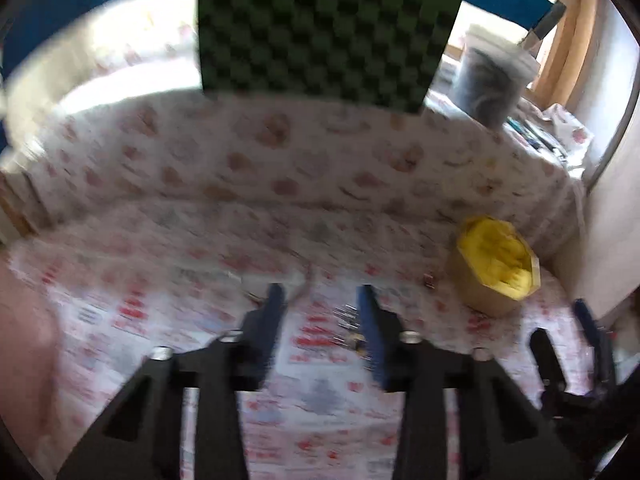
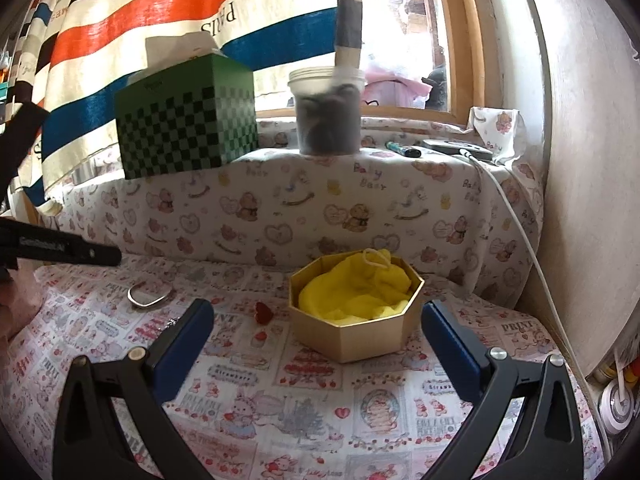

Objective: Organize jewelry
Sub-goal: 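Move the left tool to the silver bangle and close on it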

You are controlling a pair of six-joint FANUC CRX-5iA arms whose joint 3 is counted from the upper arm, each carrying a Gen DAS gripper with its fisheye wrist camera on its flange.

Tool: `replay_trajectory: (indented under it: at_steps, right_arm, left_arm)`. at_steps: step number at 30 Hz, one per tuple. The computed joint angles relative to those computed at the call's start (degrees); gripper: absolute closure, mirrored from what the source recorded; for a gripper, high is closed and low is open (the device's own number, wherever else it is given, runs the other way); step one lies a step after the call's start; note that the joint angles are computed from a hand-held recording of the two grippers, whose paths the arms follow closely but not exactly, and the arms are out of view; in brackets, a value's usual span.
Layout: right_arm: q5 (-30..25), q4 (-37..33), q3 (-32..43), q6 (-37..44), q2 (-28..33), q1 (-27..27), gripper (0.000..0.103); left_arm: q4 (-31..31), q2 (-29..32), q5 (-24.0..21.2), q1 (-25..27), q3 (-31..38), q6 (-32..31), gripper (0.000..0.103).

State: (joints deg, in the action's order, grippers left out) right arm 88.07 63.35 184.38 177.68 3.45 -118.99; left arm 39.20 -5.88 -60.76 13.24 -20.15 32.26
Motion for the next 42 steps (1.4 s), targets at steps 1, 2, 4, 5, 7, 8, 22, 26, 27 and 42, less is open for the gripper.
replay_trajectory:
  at_steps: [1,2,4,5,7,8,22,26,27,42]
  right_arm:
    - [0.1,-0.2,0.1,-0.1,0.1,-0.1,0.0]
    - [-0.3,-0.8,0.2,-0.1,0.3,-0.6,0.0]
    - [-1.3,-1.8,0.6,-0.2,0.8,-1.3,0.0]
    - [-1.7,-2.1,0.8,-0.3,1.0,-1.5,0.0]
    - [-2.7,-2.9,1.0,0.0,1.2,-2.0,0.0]
    - [-2.6,-2.9,0.8,0.3,1.0,-2.0,0.0]
    - [-0.6,-2.4,-0.4,1.5,-0.4,-1.6,0.0]
    - [-1.9,-3.7,0.0,1.3,0.2,-2.6,0.0]
    - [-1.9,-3.8,0.1,1.4,0.2,-2.7,0.0]
    - [-8.7,-6.3,2.5,1.1,6.0,-3.6,0.0]
  left_arm:
    - [0.0,1.4,-1.3,0.0,0.8,1.6,0.082]
    - [0.1,2.1,-1.0,0.0,0.8,2.9,0.085]
    - [0.4,2.0,3.7,-0.6,-0.6,3.7,0.086]
    - [0.7,1.5,7.1,-1.1,-1.7,3.0,0.086]
    - [2.9,1.6,10.7,-1.4,-3.3,-0.5,0.086]
    - [4.0,1.9,11.6,-1.5,-3.8,-2.1,0.081]
    - [-6.4,5.5,16.2,-7.6,-0.6,3.4,0.02]
    - [-12.5,5.2,20.7,-10.5,-0.5,7.2,0.02]
    - [-13.1,5.2,21.3,-11.0,-0.6,7.6,0.02]
    - [4.5,-3.1,22.9,-5.4,-11.3,-5.6,0.037]
